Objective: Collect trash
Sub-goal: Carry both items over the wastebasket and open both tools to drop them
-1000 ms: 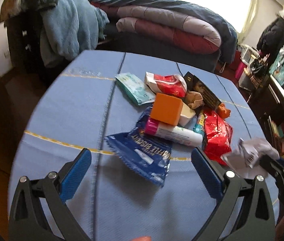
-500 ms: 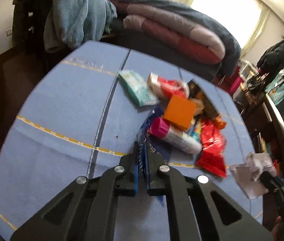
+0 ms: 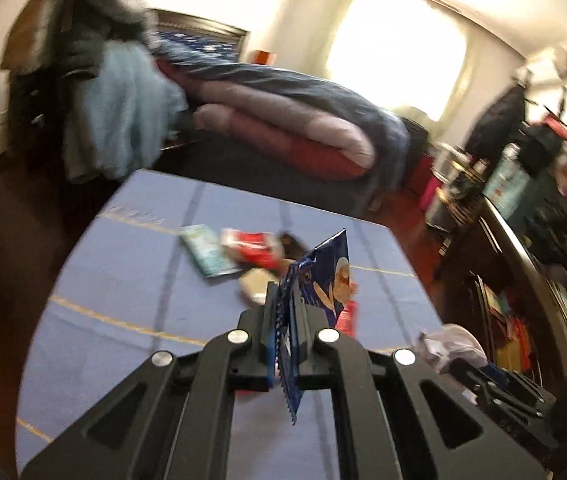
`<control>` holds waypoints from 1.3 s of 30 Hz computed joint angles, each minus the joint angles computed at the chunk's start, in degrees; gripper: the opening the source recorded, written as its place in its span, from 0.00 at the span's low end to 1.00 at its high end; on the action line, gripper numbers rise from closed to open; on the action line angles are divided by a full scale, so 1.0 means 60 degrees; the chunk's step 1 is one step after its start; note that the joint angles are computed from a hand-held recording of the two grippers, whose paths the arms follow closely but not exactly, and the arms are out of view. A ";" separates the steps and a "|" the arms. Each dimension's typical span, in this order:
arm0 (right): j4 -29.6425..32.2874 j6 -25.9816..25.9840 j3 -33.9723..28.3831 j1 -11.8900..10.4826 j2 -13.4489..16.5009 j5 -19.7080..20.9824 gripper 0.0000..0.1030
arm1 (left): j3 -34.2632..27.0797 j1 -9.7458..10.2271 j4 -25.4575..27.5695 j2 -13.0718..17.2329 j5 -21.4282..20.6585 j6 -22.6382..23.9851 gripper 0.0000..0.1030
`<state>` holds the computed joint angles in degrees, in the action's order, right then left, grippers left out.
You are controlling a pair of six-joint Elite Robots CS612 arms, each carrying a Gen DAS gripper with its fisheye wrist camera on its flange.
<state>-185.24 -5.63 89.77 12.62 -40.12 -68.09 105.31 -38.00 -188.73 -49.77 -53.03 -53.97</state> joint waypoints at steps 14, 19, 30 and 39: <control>-0.0908 0.1520 0.0391 -0.0978 -0.0002 -0.1905 0.34 | -0.3510 -0.0102 0.0410 0.1890 -0.2661 0.2981 0.07; -0.0634 0.1988 -0.0058 -0.1295 0.0351 -0.2946 0.34 | -0.5575 -0.0173 0.1618 0.2986 -0.3422 0.3650 0.07; 0.0367 0.2311 -0.1302 -0.1711 0.1249 -0.3625 0.45 | -0.8883 -0.0157 0.3818 0.4871 -0.4435 0.3947 0.47; 0.0530 0.2545 -0.1501 -0.1750 0.1391 -0.3408 0.59 | -0.8282 -0.0157 0.2987 0.4617 -0.4028 0.3858 0.79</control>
